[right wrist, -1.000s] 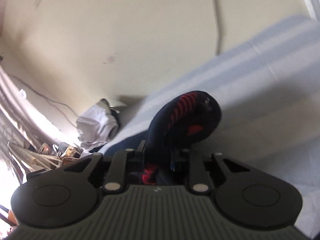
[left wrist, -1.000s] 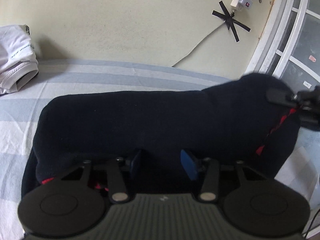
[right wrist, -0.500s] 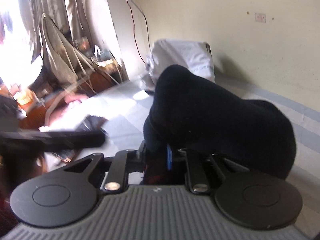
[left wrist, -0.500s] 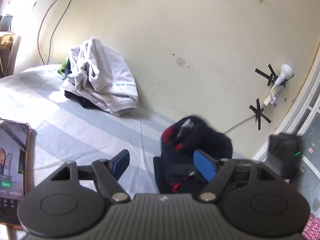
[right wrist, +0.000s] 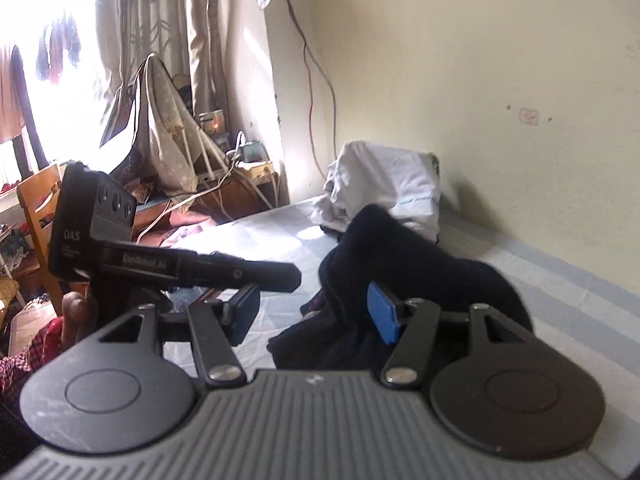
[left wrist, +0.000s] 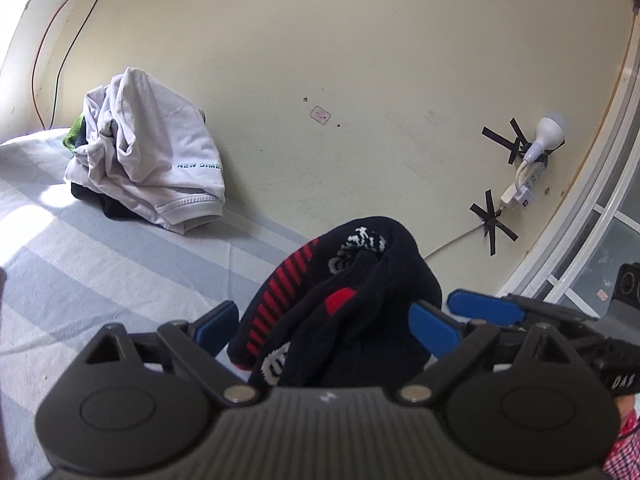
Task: Fold small clothes
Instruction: 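Lift and carry the navy bundle with both tools toward the window end of the bed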
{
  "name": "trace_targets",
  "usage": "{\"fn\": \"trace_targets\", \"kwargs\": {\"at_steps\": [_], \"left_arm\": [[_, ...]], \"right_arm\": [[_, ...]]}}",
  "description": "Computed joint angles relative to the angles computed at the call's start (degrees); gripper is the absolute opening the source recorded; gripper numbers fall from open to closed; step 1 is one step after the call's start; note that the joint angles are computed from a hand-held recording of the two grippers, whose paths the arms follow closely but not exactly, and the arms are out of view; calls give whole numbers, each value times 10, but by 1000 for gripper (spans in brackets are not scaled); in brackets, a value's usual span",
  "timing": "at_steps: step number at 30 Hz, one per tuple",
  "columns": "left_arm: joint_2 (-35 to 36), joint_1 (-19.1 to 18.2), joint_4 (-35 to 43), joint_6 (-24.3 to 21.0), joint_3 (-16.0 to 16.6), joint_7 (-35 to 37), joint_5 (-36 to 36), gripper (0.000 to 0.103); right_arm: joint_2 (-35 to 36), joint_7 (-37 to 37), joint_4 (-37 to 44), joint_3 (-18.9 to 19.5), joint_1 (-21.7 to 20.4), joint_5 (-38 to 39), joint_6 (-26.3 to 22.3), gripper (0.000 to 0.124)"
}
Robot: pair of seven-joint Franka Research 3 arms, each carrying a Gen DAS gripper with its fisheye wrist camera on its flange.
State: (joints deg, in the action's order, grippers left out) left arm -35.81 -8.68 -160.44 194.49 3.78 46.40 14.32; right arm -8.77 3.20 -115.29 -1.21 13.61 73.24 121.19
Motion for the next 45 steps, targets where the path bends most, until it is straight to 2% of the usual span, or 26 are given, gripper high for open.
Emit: {"fn": "trace_targets", "kwargs": {"at_steps": [2, 3, 4, 5, 7, 9, 10, 12, 13, 14, 16, 18, 19, 20, 22, 24, 26, 28, 30, 32, 35, 36, 38, 40, 43, 45], "left_arm": [[10, -3, 9, -3, 1, -1, 0, 92], [17, -5, 17, -8, 3, -1, 0, 89], [25, -10, 26, -19, 8, 0, 1, 80], [35, -31, 40, -43, 26, 7, 2, 63], [55, -110, 70, -95, 98, 30, -3, 42], [77, -135, 98, -154, 113, 48, -21, 26], [92, -139, 106, -172, 114, 61, -31, 24], [105, -111, 103, -156, 88, 58, -33, 24], [103, -105, 106, -169, 81, 59, -40, 24], [99, -105, 108, -178, 79, 65, -49, 24], [93, -100, 109, -192, 73, 78, -62, 30], [82, -106, 110, -209, 78, 100, -79, 48], [77, -94, 106, -206, 68, 105, -79, 63], [73, -71, 105, -207, 47, 102, -75, 83], [65, -45, 104, -207, 24, 106, -76, 102], [61, -63, 108, -214, 41, 139, -96, 103], [67, -95, 117, -225, 66, 175, -124, 103], [77, -148, 128, -236, 109, 222, -166, 103], [91, -214, 140, -250, 163, 275, -222, 103], [103, -256, 147, -256, 198, 308, -275, 103], [92, -345, 140, -233, 281, 373, -383, 103], [84, -363, 133, -215, 297, 388, -408, 103], [73, -388, 124, -192, 317, 413, -444, 101], [77, -374, 117, -171, 301, 407, -456, 95], [69, -416, 120, -150, 345, 425, -496, 82], [79, -423, 131, -152, 353, 415, -498, 77]], "right_arm": [[5, 8, 11, 1, -1, 12, 22, 57], [15, 19, 24, 5, 0, 16, 43, 49], [28, 33, 40, 9, 2, 14, 55, 40], [49, 56, 63, 14, 4, 6, 65, 37], [88, 97, 104, 26, 7, -23, 76, 35], [128, 133, 136, 43, 14, -89, 115, 35], [153, 153, 150, 49, 18, -126, 135, 34], [185, 157, 142, 66, 35, -176, 249, 35], [192, 139, 136, 67, 49, -180, 296, 36], [194, 161, 136, 82, 43, -196, 311, 38], [192, 169, 142, 91, 33, -197, 293, 38], [181, 133, 139, 97, 10, -138, 256, 40], [173, 131, 140, 94, -3, -106, 224, 48], [163, 126, 135, 88, -16, -67, 195, 56], [140, 98, 114, 72, -38, 20, 157, 95], [115, 74, 78, 51, -52, 97, 150, 99], [110, 95, 58, 28, -65, 100, 118, 99], [120, 143, 50, 13, -77, 78, 84, 100], [142, 207, 56, 3, -94, 46, 21, 100], [164, 251, 66, 4, -106, 35, -20, 100], [190, 272, 83, 19, -112, 29, -61, 100], [200, 277, 93, 25, -111, 23, -69, 100], [221, 279, 112, 40, -106, 25, -79, 100], [229, 271, 123, 53, -94, 24, -53, 102], [248, 286, 147, 65, -86, 26, -35, 97], [256, 298, 158, 68, -88, 23, -36, 90]]}}
